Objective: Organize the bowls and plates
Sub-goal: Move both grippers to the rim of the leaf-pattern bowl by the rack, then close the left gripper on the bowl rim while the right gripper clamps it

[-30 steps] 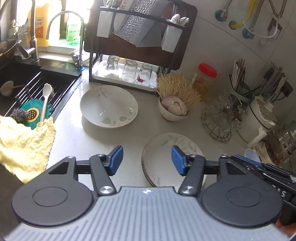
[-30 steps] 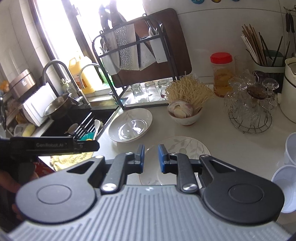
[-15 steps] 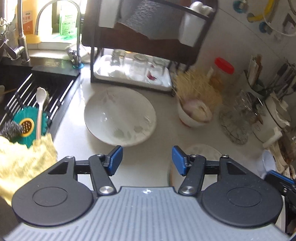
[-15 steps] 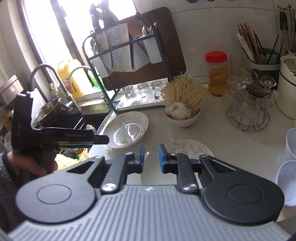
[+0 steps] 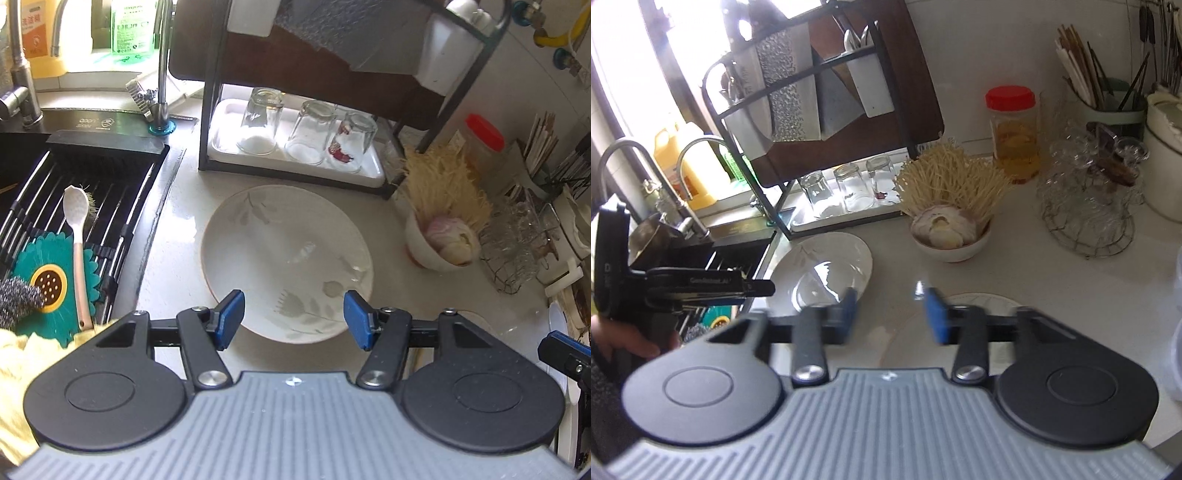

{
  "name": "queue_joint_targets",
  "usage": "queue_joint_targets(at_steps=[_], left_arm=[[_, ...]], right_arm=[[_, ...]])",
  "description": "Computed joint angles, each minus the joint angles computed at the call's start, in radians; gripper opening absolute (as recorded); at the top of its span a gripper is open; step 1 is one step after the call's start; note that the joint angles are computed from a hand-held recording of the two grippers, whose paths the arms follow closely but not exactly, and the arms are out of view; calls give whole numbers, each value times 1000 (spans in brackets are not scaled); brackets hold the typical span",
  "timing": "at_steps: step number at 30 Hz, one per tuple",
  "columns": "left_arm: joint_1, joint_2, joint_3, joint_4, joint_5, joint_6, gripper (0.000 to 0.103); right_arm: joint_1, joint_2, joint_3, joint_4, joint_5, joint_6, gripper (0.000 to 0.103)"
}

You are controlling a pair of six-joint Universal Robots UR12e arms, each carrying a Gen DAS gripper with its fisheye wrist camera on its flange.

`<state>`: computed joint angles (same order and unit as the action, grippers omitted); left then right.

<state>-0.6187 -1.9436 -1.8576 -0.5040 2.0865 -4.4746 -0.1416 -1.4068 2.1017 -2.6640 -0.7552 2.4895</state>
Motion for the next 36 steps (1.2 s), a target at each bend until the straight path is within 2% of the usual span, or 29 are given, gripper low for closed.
queue_joint_targets(at_steps=[2, 4, 13, 20, 26, 33, 36], left_arm=[[15, 8, -25, 32, -17, 20, 66], [31, 16, -49, 55, -30, 39, 72], [112, 40, -150, 181, -120, 133, 72], [162, 36, -187, 258, -171, 230, 72], [205, 31, -219, 324, -225, 252, 72], [242, 4, -228, 386, -295, 330, 70], [259, -6, -227, 397, -321, 351, 64]], right_arm=[[24, 10, -10, 4, -27, 28, 56], [44, 22, -16, -5, -44, 58, 56], [140, 74, -43, -54, -140, 172, 56], [188, 110, -71, -72, -192, 223, 55], [220, 150, -108, -54, -240, 300, 55], [257, 202, -143, -44, -305, 375, 45], [269, 221, -156, -55, -332, 401, 39]])
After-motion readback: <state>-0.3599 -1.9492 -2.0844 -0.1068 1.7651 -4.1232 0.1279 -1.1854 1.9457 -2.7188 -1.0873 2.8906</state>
